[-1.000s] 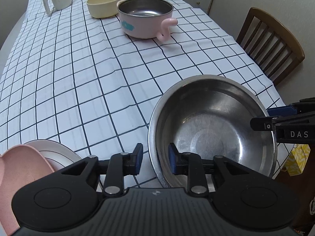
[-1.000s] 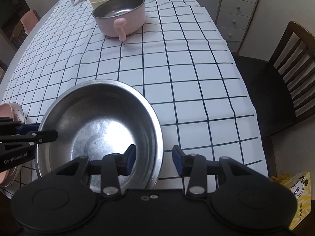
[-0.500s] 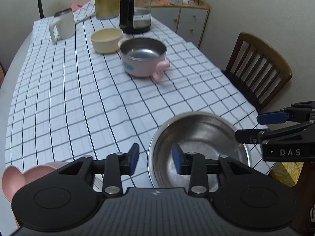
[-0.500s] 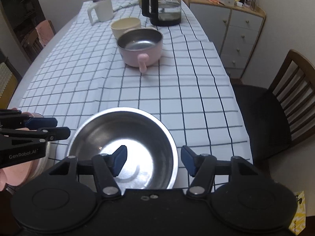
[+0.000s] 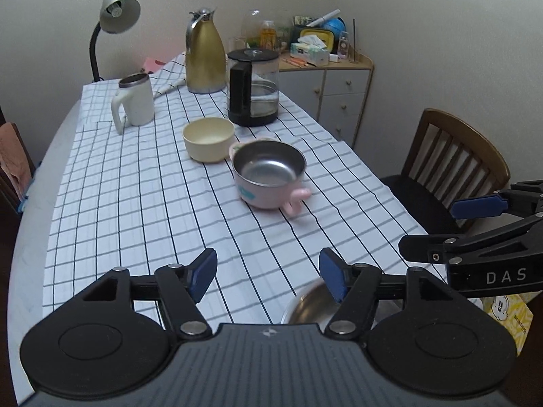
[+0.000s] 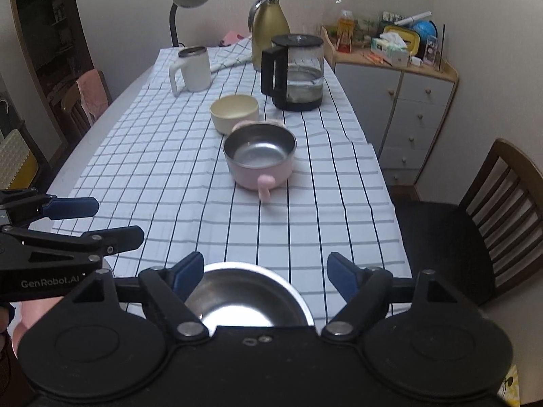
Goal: Organize plates and bowls
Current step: 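Move both grippers to the rim of the pink-handled steel pot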
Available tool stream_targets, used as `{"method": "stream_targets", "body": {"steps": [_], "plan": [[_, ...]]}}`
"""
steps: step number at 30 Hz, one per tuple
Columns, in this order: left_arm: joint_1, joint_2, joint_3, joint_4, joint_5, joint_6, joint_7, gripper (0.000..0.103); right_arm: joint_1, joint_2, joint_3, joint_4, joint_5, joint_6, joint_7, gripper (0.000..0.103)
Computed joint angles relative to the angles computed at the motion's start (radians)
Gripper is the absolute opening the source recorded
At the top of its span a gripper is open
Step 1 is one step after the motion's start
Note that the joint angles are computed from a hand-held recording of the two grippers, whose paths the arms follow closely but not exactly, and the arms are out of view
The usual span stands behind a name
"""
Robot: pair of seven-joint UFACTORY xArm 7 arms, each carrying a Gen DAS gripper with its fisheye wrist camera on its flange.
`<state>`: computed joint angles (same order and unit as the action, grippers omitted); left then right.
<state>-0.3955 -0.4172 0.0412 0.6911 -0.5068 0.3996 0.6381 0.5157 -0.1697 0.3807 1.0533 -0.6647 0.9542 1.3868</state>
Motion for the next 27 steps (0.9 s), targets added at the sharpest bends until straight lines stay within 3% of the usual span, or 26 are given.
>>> {"method": "stream_targets", "body": {"steps": [6, 9, 17, 23, 27], "plan": [[0.031, 0.110, -0.049, 0.084, 0.042, -0.069, -0.089, 0.076, -0.027, 0.021, -0.028, 0.031, -0.050, -0.031, -0.054, 0.090], [0.058, 0.183, -0.084, 0.143, 0.087, -0.098, -0.172, 0.078, -0.047, 0.035, -0.048, 0.042, -0.081, -0.053, -0.082, 0.100], [0.131, 0.418, -0.163, 0.357, 0.342, -0.121, -0.512, 0.078, -0.114, 0.101, -0.129, 0.072, -0.098, -0.180, -0.207, 0.102], [0.102, 0.600, -0.133, 0.546, 0.604, -0.089, -0.767, 0.078, -0.154, 0.195, -0.194, 0.129, -0.059, -0.270, -0.322, 0.102], [0.077, 0.701, -0.111, 0.651, 0.670, -0.042, -0.835, 0.078, -0.167, 0.275, -0.236, 0.185, -0.015, -0.305, -0.400, 0.102]]}}
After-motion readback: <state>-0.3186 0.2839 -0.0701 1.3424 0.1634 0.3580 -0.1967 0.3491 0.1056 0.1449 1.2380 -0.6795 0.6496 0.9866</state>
